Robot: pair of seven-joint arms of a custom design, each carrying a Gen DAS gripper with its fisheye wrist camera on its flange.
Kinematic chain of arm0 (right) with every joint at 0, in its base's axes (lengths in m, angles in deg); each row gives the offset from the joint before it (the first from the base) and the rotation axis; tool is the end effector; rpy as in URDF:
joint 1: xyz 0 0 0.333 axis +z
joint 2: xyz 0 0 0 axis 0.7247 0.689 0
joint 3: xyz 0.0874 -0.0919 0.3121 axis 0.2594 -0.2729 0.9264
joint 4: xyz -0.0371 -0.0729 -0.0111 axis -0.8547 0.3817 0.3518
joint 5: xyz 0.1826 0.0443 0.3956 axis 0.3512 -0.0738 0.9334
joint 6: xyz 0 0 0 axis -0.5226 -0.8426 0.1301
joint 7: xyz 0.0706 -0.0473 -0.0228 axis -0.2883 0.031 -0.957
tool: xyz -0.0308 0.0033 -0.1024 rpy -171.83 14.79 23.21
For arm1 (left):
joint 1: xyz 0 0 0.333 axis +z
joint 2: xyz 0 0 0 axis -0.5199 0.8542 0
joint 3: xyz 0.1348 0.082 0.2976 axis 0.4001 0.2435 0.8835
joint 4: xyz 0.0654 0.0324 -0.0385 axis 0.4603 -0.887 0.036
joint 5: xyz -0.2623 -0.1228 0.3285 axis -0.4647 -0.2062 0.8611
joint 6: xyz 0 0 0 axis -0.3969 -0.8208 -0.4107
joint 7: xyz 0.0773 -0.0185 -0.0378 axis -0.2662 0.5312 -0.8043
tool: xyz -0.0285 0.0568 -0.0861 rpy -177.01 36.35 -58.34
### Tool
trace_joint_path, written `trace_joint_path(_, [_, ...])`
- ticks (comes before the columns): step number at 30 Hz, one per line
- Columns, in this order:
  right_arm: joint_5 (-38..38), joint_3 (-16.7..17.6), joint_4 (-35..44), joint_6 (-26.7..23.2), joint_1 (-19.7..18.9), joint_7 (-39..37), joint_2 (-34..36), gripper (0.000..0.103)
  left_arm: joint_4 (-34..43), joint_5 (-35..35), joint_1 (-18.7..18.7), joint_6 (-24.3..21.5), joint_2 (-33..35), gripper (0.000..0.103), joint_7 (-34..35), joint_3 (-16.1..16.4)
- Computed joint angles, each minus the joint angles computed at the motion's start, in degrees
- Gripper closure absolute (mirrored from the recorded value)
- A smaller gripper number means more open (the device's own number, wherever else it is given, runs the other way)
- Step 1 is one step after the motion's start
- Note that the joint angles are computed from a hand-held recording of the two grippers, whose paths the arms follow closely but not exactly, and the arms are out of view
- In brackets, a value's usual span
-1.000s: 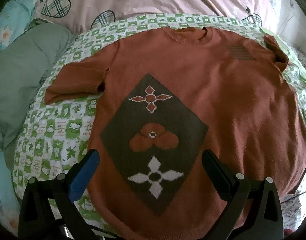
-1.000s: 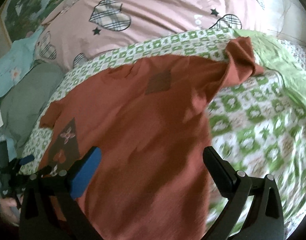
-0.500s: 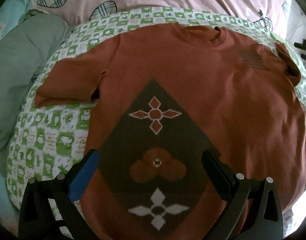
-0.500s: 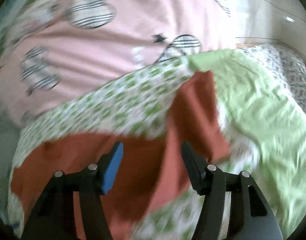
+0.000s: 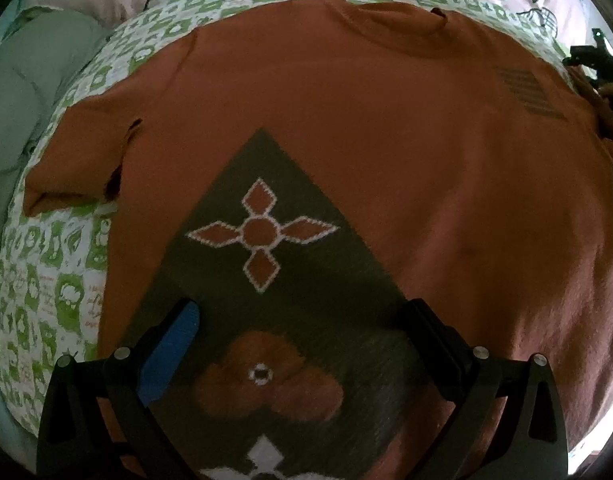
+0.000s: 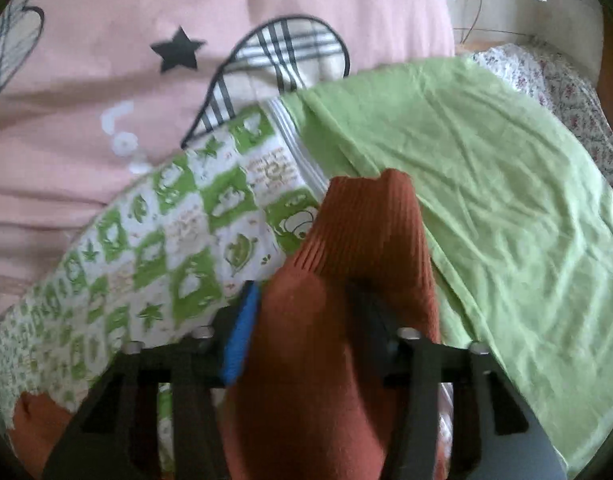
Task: Fold small clothes
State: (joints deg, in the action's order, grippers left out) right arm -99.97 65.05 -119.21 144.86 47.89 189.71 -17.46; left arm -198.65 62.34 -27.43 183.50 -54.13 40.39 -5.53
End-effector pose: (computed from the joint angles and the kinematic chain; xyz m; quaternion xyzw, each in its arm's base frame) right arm 0.6748 -0.0223 0.5520 -0.4428 0.8261 -0.2527 0.2398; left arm 0.4716 -0.0539 0.5022 -0.7017 0.6839 -0.1072 0.1688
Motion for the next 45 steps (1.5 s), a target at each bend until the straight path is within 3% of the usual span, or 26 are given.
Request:
trace_joint_path(1, [-0.20,0.15,-0.12,0.68,0.08,-0.90,-0.12,0.085,-0.02,-0.28,-0.12,0.21,0.08,0.001,0.14,0.16])
trace_joint_path(4, [1.77,0.92,-2.40,4.97,0.42,-3.55,-2.27,0.091,-0.48,-1.28,-0.37,1.21,-0.14,0.001,0.83,0.73])
trace_joint_path(8, [13.25,3.17,-7.15,11.81,2.94,-14.26,-7.16,0.092,-1.45,-3.51,-0.78,1.88,-1.82,0.001,2.28,1.63])
trace_joint_path(12, [27.60,3.85,-11.00,16.33,9.79,-26.54,-10.75,0.092,-2.93,-7.16,-1.19,2.38,-4.94,0.001,4.31,3.18])
trace_joint_path(17, [50.76,4.04,-9.77,19.03,20.35,-45.66,-9.01,0.092,-3.84,-11.46,-1.09,2.59,-7.68,0.001,6.61,4.71])
trace_joint_path(22, [68.63,9.21,-5.32,18.66,23.17,-61.15,-3.76,0.092,-5.45,-16.21,-1.47,3.16,-10.87,0.001,8.53,6.53])
trace_joint_path(27, [76.10,14.84,-1.09,15.94,21.75,-68.29,1.34,0.092,-5.52,-22.20,-2.16,3.42,-10.90,0.001,11.05,8.77])
trace_joint_path(32, [74.65,16.74,0.49,9.25,20.80,-67.41,4.00,0.086,-4.75,-28.47,-3.29,3.47,-9.99,0.001,15.30,11.51])
trace_joint_path(34, [73.43,16.80,0.10,5.75,20.36,-66.03,3.98,0.055,-3.10,-32.36,-4.26,3.42,-7.83,0.001,18.07,13.36])
trace_joint_path(36, [75.23,17.10,-1.91,4.86,19.92,-67.84,2.56,0.050,-1.06,-36.22,-4.76,3.13,-5.44,0.001,20.80,14.76])
trace_joint_path(40, [80.74,15.90,-8.14,4.77,20.44,-72.75,-3.11,0.050,6.34,-45.18,-5.77,1.34,2.87,0.001,27.55,17.41])
trace_joint_path(45, [79.29,12.63,-18.20,10.41,23.12,-67.39,-12.06,0.050,21.43,-50.06,-4.47,-7.68,18.56,0.002,32.33,17.60])
